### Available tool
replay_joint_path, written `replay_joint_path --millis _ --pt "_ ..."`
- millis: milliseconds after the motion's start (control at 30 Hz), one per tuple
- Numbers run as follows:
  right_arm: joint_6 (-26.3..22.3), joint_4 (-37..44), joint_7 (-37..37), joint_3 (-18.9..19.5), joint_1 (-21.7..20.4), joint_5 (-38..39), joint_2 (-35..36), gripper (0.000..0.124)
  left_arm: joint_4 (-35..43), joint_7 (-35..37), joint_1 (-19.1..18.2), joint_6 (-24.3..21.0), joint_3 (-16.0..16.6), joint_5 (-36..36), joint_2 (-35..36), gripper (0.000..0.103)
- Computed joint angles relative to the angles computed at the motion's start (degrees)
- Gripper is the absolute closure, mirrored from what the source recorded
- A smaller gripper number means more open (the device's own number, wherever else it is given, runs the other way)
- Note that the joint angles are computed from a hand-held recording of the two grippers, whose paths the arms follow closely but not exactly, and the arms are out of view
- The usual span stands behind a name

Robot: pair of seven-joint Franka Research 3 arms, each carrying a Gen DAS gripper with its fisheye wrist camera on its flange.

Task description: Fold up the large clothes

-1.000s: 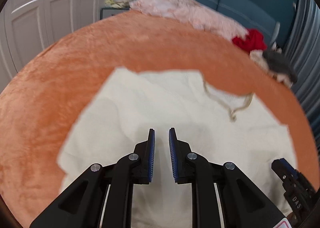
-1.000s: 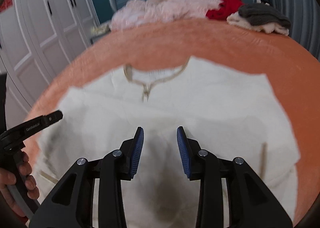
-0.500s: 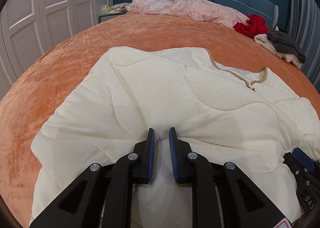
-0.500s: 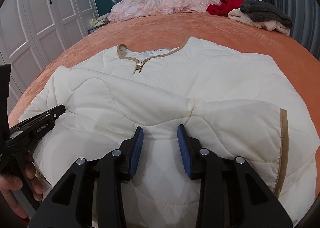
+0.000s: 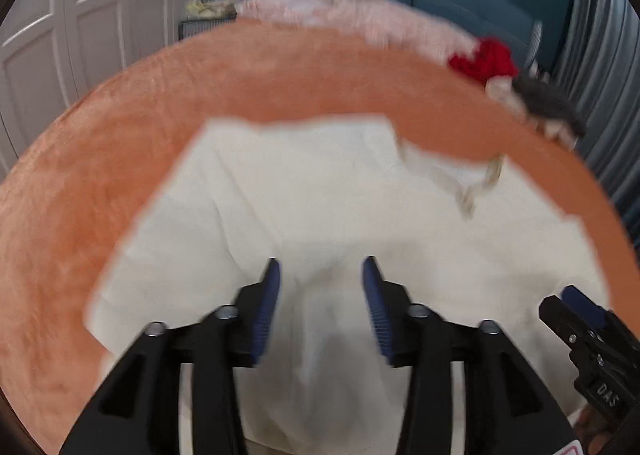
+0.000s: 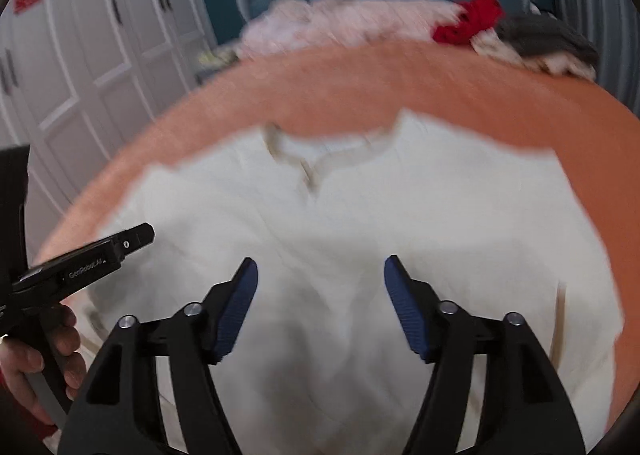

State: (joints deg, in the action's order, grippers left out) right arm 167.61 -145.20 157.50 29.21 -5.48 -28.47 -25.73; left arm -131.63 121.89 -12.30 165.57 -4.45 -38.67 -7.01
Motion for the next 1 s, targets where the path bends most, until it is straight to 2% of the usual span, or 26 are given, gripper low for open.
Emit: replay_joint_path --millis 67,100,167,200,233,267,333,367,433,467,500,533,567,600,633,733,867,933,1000 --pt "1.6 4.1 -2.3 -1.2 -0.7 -0.7 3.6 0.051 3.4 -0.4 0.7 0.2 0.4 0.5 1.2 0.05" --pt "3.1 7.5 -4.2 -2.5 -0.6 -0.8 7.5 0.046 6.7 -2.7 1.7 -0.9 0.4 2.3 3.1 0.05" --pt "4.9 12.6 -8.0 -6.4 2.2 1.2 14.2 0.045 13.0 -7.5 3.8 -4.5 -0.3 5.1 7.4 0.05" --pt "5.1 15.5 -7.6 -7.3 2.6 0.6 17.3 0.045 17.2 -12.1 4.7 -6.6 -0.6 8.7 10.7 0.05" --pt "5.7 19.4 -10.1 -8.0 3.1 3.3 22.0 0.045 20.5 -15.5 5.3 -8.0 -0.8 11.5 13.4 0.05" --pt "5.5 21.6 -14.3 -9.9 5.5 8.0 24.7 0.045 22.8 -17.3 5.9 -9.1 -1.1 13.2 15.3 0.05" --pt "3.2 28.3 -25.7 -9.1 5.9 22.2 32.1 0.045 28.1 -19.7 6.9 -12.2 -1.9 15.7 19.8 0.05" --pt "2.2 30.2 -27.1 -10.0 6.8 24.4 33.9 0.047 29.6 -21.1 7.0 -13.0 -2.2 17.5 21.3 0.05" --pt "0.1 34.4 -24.0 -13.0 9.6 22.5 38.0 0.047 31.5 -24.0 7.1 -13.4 -2.5 21.3 24.0 0.05" --pt "-0.2 35.6 -24.3 -13.6 10.3 23.4 39.4 0.052 31.8 -25.3 7.0 -13.3 -2.4 23.5 24.9 0.05" --pt "-0.6 36.7 -26.1 -13.1 10.1 25.7 40.8 0.065 31.3 -25.8 7.0 -12.1 -2.6 25.4 25.5 0.05" --pt "-1.4 37.8 -30.6 -11.0 8.7 29.7 42.4 0.075 30.3 -26.6 6.9 -10.7 -2.6 27.5 25.8 0.05" --pt "-2.6 38.5 -32.6 -10.8 8.9 30.7 43.2 0.099 29.8 -27.2 7.0 -9.8 -2.8 29.1 26.1 0.05" --pt "-3.3 38.8 -33.6 -11.5 9.8 30.7 43.5 0.113 28.3 -27.2 7.5 -7.6 -3.4 29.9 26.1 0.05" --pt "-2.1 38.1 -34.3 -12.4 10.8 30.4 43.3 0.115 26.2 -27.3 8.0 -4.3 -4.2 30.4 25.7 0.05" --pt "1.2 35.6 -27.8 -20.7 18.2 24.5 41.4 0.119 24.7 -29.4 9.0 -1.2 -5.4 33.4 25.6 0.049" --pt "-1.5 35.8 -17.7 -32.2 28.8 15.3 41.7 0.119 24.0 -31.2 10.8 0.8 -7.3 36.2 26.0 0.048" --pt "-2.9 36.5 -14.7 -35.3 31.7 11.7 42.1 0.12 24.2 -33.8 9.8 1.3 -6.1 39.7 26.4 0.048" --pt "-3.8 37.0 -14.0 -35.8 32.2 10.7 42.5 0.121 24.4 -35.7 9.4 1.3 -5.7 42.1 26.6 0.047"
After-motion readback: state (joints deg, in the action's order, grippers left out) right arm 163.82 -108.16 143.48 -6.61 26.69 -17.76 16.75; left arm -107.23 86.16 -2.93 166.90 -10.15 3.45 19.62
